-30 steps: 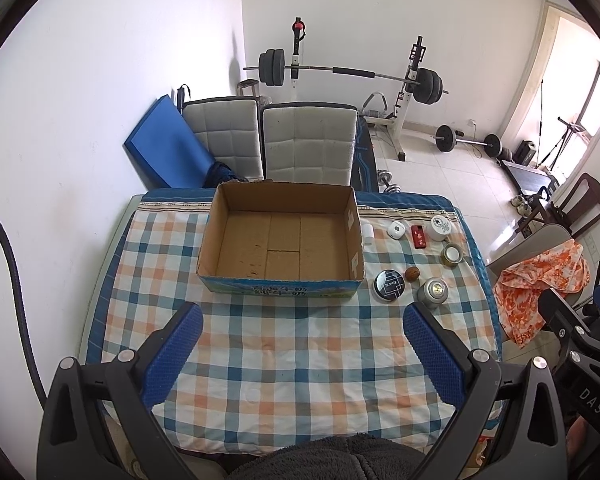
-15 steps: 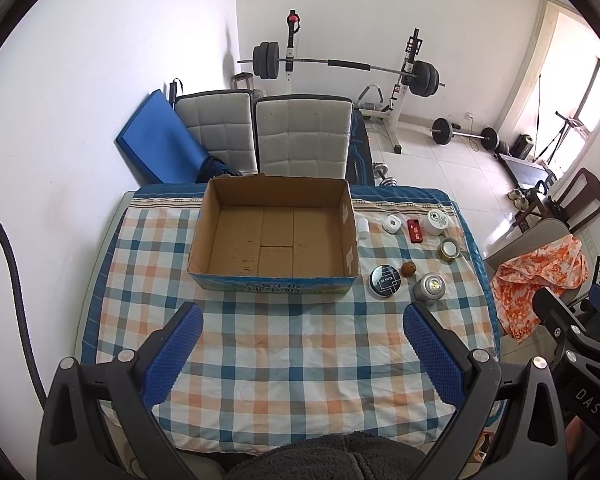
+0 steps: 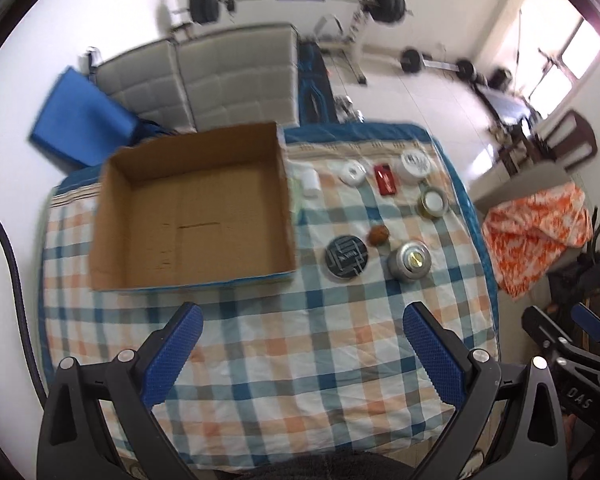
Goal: Organize rigid objects
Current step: 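Grasp the black tin with the left tool while the right tool grasps the silver tin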
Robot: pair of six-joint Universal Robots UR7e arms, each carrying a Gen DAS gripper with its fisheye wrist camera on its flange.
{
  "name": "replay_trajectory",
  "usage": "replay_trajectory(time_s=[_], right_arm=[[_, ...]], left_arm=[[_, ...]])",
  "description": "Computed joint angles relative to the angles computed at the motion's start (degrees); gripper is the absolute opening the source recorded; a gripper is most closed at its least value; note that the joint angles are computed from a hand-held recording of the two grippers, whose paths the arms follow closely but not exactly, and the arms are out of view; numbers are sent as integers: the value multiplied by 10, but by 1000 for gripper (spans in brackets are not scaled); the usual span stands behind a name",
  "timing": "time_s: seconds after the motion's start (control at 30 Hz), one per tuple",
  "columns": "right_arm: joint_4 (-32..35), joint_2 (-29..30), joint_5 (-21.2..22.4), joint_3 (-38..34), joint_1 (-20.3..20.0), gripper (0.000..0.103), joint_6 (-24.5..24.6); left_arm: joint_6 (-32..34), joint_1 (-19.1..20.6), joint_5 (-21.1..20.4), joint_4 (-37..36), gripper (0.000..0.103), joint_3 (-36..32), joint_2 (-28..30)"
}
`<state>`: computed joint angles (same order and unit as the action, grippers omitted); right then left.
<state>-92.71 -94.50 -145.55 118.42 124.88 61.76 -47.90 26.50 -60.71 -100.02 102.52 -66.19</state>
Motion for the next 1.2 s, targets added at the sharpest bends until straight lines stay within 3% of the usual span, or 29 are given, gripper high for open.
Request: replay_trajectory(time_s=[0.1,0.2,0.3,0.4,0.57,0.77,0.9,1.2], right_arm=[[-116,-19,22,54,-101,103,-118],[-253,0,53,96,-195,103,-236],[-352,48,84,113,-265,103,-309],[-423,96,100,114,-311,103,-347],[-472,151,145,97,-370,102,-371],[-477,185,198,81,-415,77,-382],[-484,188,197,80,-419,75,-386],[-401,139,140,70,-445,73,-370]], left_arm=[[41,38,-20,-8,103,-46,88],[68,76,-33,9,103,-102,171],[76,108,-50,32,103,-149,236],[76,126,-52,49,103,-177,276],[65,153,-50,66,101,-208,318],[65,174,-57,75,101,-224,335],[74,180,-61,71,101,-233,348],[124,176,-92,75,101,-242,366]])
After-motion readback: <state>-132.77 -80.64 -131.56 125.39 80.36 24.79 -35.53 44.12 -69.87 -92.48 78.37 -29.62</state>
